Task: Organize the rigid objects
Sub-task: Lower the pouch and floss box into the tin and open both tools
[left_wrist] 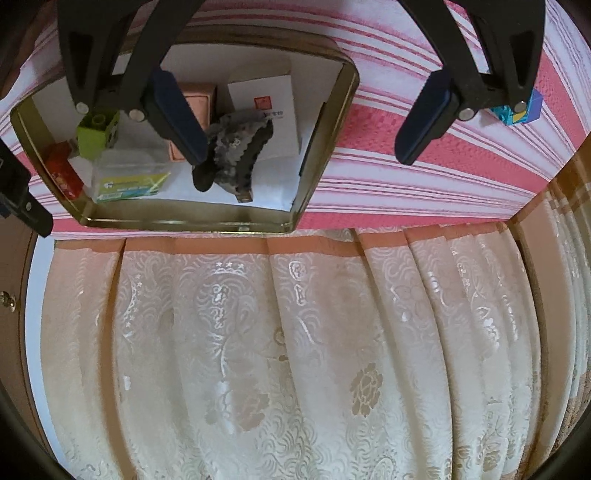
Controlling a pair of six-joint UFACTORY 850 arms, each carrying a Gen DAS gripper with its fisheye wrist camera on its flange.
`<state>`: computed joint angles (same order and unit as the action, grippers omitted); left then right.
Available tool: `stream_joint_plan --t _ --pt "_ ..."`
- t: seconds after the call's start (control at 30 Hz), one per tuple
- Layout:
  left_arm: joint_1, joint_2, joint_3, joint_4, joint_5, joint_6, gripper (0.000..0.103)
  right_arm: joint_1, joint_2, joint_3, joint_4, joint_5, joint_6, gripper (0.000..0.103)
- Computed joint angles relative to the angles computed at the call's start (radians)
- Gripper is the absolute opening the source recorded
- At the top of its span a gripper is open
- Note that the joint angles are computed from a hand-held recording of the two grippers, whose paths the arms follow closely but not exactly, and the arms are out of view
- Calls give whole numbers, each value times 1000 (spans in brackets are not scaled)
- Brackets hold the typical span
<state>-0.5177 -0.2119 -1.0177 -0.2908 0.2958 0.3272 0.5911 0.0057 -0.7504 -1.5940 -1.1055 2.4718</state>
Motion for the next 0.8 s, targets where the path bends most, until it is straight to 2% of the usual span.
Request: stream_joint_plan --t 0.37,0.8 --pt "7 28 35 125 19 -88 103 51 -10 -6 49 -62 35 89" --pt "46 69 82 322 35 -283 103 105 -24 -19 76 -80 61 89"
